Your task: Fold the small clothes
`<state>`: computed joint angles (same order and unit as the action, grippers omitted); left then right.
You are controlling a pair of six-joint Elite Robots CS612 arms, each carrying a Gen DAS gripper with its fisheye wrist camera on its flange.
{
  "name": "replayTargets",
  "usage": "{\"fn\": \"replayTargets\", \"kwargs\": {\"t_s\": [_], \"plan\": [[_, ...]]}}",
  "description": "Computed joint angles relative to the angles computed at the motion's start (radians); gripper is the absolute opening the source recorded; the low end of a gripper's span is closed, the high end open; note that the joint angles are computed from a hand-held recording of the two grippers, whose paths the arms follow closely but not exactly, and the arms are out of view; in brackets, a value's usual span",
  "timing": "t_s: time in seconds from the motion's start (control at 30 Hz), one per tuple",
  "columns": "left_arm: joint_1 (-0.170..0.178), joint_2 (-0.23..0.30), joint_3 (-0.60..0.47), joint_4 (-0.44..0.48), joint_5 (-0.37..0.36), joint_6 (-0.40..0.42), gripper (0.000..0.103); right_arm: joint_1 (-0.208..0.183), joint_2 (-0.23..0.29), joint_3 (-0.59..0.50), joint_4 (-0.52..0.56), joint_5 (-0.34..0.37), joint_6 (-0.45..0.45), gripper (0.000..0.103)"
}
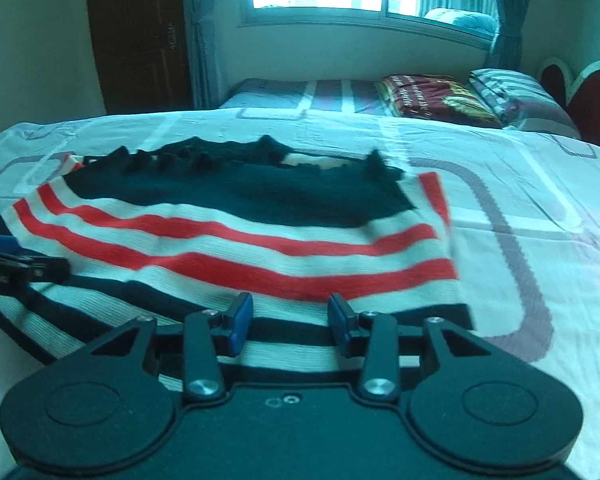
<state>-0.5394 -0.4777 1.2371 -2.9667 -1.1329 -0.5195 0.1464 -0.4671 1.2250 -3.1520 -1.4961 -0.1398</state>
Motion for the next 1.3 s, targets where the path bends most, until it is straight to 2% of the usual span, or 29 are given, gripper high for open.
{"fn": "replayTargets", "kwargs": {"t_s": [0.23,0.4,0.5,0.6,0.7,1.0,1.17,1.3], "plan": [[-0.008,-0.033,0.057,-0.008,0.031,-0.020,0.100,-0.005,-0.020,0.033,-0.013,-0.020,0.034,0.040],[-0.025,-0.060,0.100,-0.058,0.009,-0.027,0.100,0.007,-0.050,0.089,-0.061,0.062,0.031,0.040],[-0.032,-0.060,0.099,-0.048,0.000,-0.029,0.101,0.026,-0.053,0.094,-0.058,0.085,0.013,0.040],[-0.038,-0.052,0.093,-0.024,0.026,-0.030,0.101,0.039,-0.049,0.087,-0.036,0.087,0.021,0.040],[-0.035,-0.047,0.093,0.007,0.033,-0.063,0.101,0.043,-0.043,0.079,-0.013,0.063,0.017,0.040],[-0.020,-0.036,0.093,-0.016,0.003,-0.059,0.101,0.007,-0.048,0.115,-0.043,-0.010,0.006,0.038],[-0.017,-0.038,0.095,-0.016,-0.007,-0.053,0.101,-0.008,-0.050,0.121,-0.042,0.002,-0.008,0.038],[-0.016,-0.040,0.096,-0.013,-0.008,-0.047,0.101,-0.026,-0.047,0.128,-0.057,0.046,-0.018,0.038]]}}
